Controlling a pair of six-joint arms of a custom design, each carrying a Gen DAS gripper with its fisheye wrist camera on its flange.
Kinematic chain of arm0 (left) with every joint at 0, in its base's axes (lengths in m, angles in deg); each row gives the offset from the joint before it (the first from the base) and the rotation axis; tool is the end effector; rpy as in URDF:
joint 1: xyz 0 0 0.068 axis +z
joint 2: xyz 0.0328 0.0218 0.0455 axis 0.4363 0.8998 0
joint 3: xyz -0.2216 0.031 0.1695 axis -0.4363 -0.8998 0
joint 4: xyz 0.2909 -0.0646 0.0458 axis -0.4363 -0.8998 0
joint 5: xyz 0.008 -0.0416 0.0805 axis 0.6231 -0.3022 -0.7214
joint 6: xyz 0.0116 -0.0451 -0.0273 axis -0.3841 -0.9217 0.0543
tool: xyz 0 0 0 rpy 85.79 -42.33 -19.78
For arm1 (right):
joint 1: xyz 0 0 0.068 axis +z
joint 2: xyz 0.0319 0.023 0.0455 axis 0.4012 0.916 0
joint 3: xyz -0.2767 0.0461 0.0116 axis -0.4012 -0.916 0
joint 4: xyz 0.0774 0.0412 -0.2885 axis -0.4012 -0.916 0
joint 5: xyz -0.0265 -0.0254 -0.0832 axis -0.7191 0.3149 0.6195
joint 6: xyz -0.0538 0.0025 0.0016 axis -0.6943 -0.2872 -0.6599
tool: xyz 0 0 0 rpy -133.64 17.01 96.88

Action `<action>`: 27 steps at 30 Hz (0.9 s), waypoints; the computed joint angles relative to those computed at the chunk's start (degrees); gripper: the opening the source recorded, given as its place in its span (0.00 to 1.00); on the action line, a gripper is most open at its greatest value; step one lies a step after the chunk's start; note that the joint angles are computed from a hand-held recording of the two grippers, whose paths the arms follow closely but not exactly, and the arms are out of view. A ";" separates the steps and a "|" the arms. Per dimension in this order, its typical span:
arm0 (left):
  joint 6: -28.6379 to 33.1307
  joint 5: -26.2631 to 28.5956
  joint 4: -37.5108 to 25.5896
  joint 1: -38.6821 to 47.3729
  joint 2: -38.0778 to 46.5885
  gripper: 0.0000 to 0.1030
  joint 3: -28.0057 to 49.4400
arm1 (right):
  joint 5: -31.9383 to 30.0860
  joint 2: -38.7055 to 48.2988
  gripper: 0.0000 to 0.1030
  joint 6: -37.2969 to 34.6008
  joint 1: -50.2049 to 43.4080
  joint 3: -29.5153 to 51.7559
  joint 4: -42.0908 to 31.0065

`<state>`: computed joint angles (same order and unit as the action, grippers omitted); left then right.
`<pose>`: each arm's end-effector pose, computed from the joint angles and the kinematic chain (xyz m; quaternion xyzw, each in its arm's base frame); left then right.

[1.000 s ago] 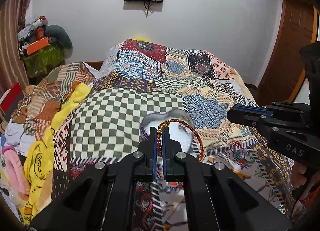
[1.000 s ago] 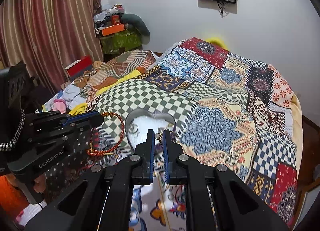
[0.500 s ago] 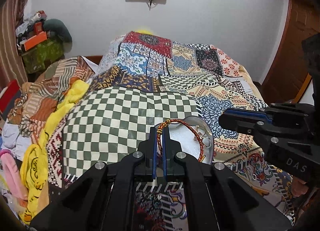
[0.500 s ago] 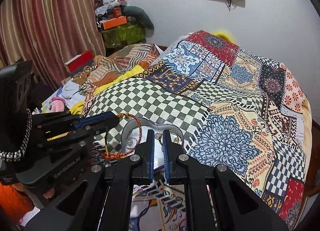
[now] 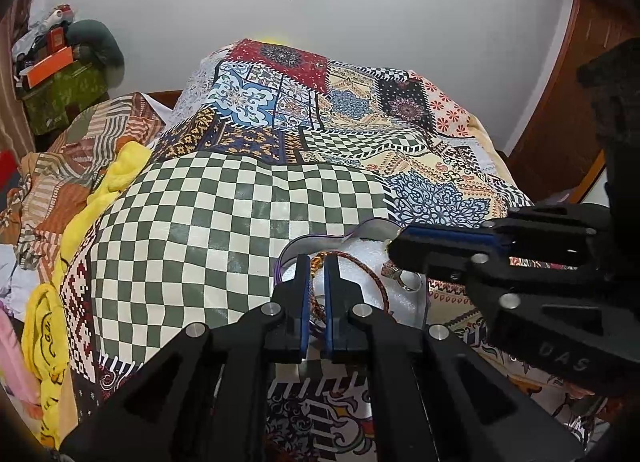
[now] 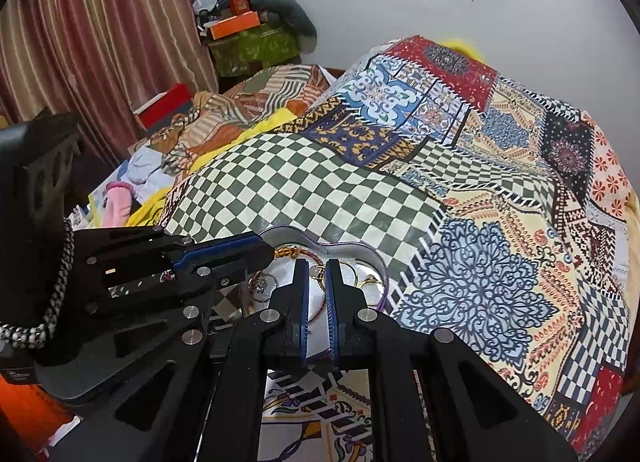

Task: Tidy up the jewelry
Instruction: 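Lower the bracelet into the tin and open the left tool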

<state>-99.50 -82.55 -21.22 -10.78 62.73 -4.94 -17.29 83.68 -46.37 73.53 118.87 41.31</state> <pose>0.2420 -0.1823 0.0520 0.2159 0.8982 -0.1757 0.3401 0.1873 0.2074 0.0955 -0.1012 0.9318 0.1165 0.3284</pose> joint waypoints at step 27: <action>1.58 -4.72 -7.22 0.82 -14.02 0.37 -7.85 | 4.29 -0.26 0.27 2.09 3.73 2.13 -7.62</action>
